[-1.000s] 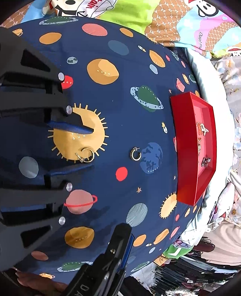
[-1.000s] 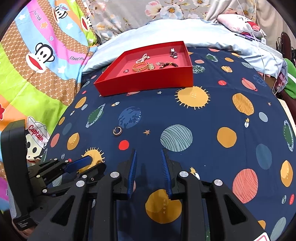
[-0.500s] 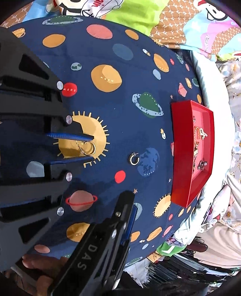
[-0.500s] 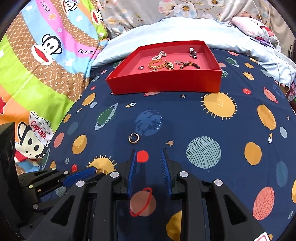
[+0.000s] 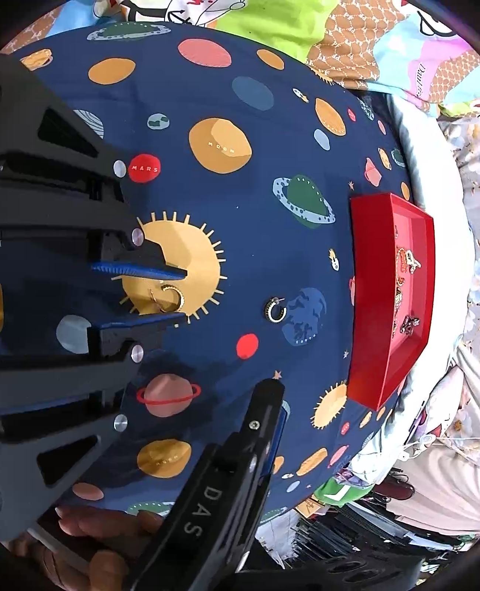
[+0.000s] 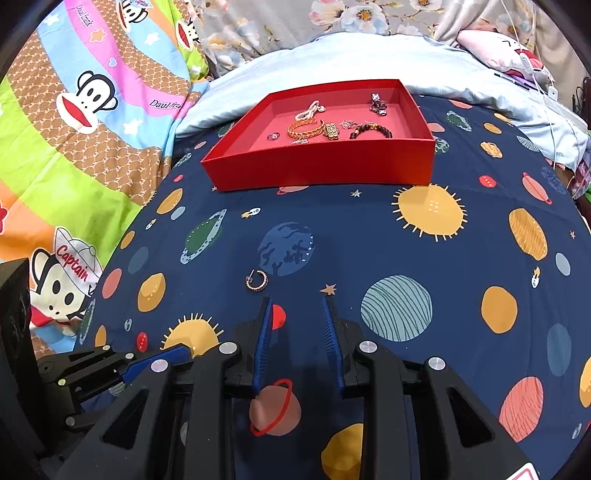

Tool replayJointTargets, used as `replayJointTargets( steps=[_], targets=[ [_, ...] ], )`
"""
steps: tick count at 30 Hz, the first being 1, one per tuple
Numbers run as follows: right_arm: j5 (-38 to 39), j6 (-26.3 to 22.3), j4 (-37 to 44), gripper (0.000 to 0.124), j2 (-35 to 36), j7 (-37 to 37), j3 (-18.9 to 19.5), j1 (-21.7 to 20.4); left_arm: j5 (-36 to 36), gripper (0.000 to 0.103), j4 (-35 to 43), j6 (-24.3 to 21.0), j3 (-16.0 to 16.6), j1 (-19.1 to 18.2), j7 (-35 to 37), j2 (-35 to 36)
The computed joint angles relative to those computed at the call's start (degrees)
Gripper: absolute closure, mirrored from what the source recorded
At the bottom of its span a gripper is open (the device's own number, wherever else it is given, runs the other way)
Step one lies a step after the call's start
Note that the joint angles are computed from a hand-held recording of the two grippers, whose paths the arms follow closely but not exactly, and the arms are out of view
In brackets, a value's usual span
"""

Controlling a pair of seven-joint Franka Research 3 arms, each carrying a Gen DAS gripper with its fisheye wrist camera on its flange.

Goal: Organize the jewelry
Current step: 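Grasp a gold hoop earring with the left tool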

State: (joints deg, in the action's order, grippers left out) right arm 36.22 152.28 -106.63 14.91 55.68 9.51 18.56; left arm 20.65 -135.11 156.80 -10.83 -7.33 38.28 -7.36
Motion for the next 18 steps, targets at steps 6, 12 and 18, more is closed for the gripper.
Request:
replayJointTargets(
  steps=[6, 12, 18],
  targets=[
    [0.07, -0.02, 0.06, 0.097, 0.13, -0.04, -0.04, 0.03, 1.79, 0.085, 0.21, 0.02, -0.54, -0.07, -1.04, 0.60],
    [0.27, -1.03, 0.46, 0.097, 0.42, -0.51, 0.19, -0.01, 3.03, 0.087, 0.00, 0.15, -0.44, -0.08, -2.09, 0.44],
    [0.08, -2.01, 2.08, 0.097, 1.77, -1.47, 0.68, 0.51, 2.33, 0.087, -1.03, 0.01, 0.01, 0.31, -2.76, -0.81]
  ],
)
